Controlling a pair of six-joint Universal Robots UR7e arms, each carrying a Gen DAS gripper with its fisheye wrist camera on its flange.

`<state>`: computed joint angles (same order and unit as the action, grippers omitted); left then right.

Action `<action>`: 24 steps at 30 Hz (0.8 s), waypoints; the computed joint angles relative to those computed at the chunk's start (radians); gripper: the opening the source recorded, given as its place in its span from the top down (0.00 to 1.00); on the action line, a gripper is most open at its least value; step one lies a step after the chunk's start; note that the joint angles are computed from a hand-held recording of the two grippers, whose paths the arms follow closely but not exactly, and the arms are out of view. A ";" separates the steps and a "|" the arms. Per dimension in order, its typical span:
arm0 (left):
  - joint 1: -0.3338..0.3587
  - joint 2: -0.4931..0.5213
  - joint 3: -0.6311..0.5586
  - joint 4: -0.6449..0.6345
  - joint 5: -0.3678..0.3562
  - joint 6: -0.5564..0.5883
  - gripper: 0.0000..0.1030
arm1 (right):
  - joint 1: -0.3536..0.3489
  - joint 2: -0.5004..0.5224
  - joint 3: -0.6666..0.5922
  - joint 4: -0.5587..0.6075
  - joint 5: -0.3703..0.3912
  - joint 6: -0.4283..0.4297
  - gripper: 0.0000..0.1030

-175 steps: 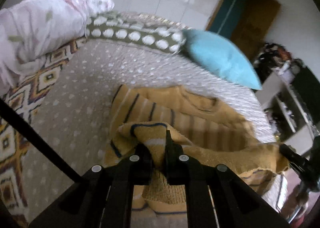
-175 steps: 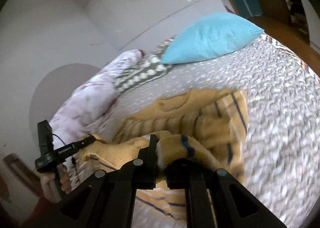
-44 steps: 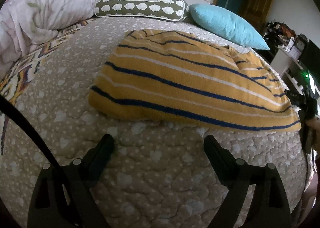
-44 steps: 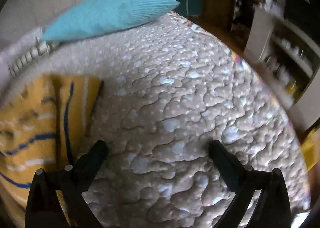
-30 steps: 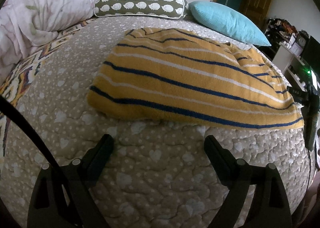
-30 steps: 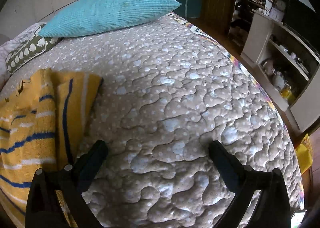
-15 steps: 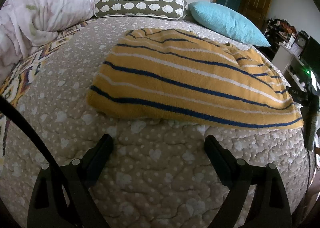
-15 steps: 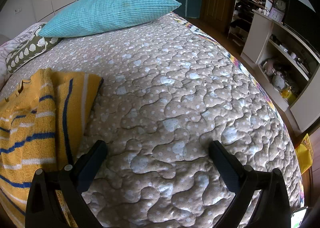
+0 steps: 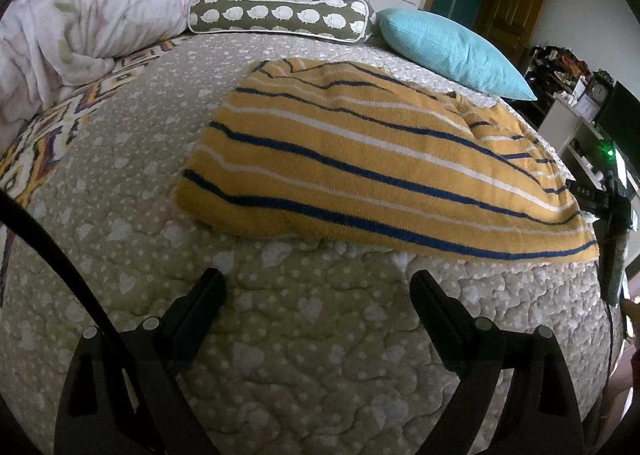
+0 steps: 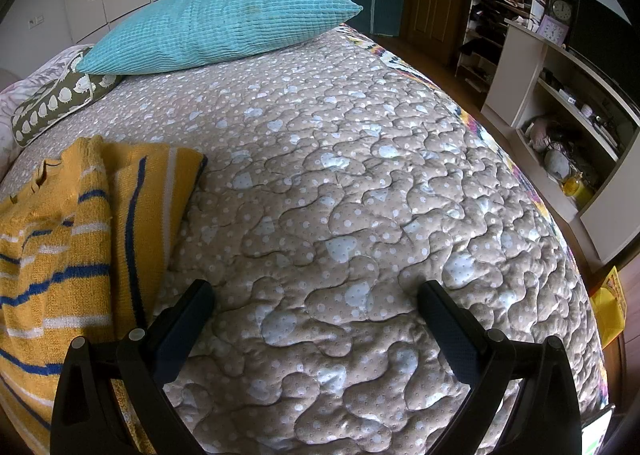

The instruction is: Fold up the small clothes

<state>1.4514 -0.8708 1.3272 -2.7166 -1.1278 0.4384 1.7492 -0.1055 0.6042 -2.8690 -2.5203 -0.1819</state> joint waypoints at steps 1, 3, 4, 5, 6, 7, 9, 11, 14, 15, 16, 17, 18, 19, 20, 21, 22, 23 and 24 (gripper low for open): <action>-0.002 0.001 0.001 -0.001 0.005 0.001 0.10 | 0.000 0.000 -0.001 0.001 0.000 0.000 0.00; -0.002 0.003 -0.001 0.000 0.010 0.005 0.10 | 0.000 0.000 -0.001 0.001 0.000 0.000 0.00; -0.004 0.003 0.000 -0.001 0.015 0.007 0.10 | 0.000 0.000 -0.001 0.001 0.000 0.000 0.00; -0.004 0.004 -0.001 0.000 0.017 0.009 0.10 | 0.001 -0.006 0.010 -0.003 0.000 0.001 0.00; -0.005 0.005 -0.001 -0.001 0.020 0.010 0.10 | 0.000 0.000 -0.001 0.001 0.000 0.000 0.00; -0.006 0.005 -0.001 -0.001 0.023 0.012 0.10 | 0.000 0.000 -0.001 0.001 0.000 0.000 0.00; -0.006 0.006 -0.001 -0.003 0.026 0.014 0.10 | 0.000 0.000 0.000 0.000 0.000 0.000 0.00; -0.006 0.006 -0.001 -0.002 0.025 0.014 0.10 | 0.000 0.001 -0.001 0.000 0.000 0.000 0.00; -0.006 0.006 0.000 -0.003 0.026 0.014 0.10 | 0.001 -0.006 0.010 -0.004 0.000 0.001 0.00; -0.006 0.006 0.000 -0.003 0.026 0.014 0.10 | 0.000 0.000 0.000 0.000 0.000 0.000 0.00; -0.007 0.006 0.001 -0.004 0.027 0.014 0.10 | 0.000 0.000 0.000 0.000 0.000 0.000 0.00; -0.006 0.006 0.000 -0.004 0.027 0.014 0.10 | 0.000 0.000 0.000 0.000 0.000 0.000 0.00; -0.006 0.006 0.000 -0.004 0.027 0.014 0.09 | 0.000 0.000 0.000 0.000 0.000 0.000 0.00; -0.007 0.006 0.001 -0.004 0.028 0.014 0.09 | 0.000 0.000 0.000 0.000 0.000 0.000 0.00; -0.007 0.006 0.001 -0.004 0.028 0.014 0.09 | 0.000 0.000 0.000 0.000 0.000 0.000 0.00; -0.007 0.006 0.001 -0.004 0.028 0.013 0.09 | 0.000 0.000 0.000 0.000 0.001 0.000 0.00; -0.008 0.006 0.002 -0.004 0.031 0.014 0.09 | 0.000 0.000 0.000 0.000 0.000 0.000 0.00; -0.008 0.006 0.002 -0.004 0.033 0.016 0.09 | 0.000 0.000 0.000 0.000 0.000 0.000 0.00; -0.009 0.007 0.003 -0.005 0.037 0.017 0.09 | 0.000 0.000 0.000 0.000 0.000 0.000 0.00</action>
<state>1.4423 -0.8640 1.3299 -2.7220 -1.0912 0.4557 1.7491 -0.1051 0.6038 -2.8691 -2.5199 -0.1820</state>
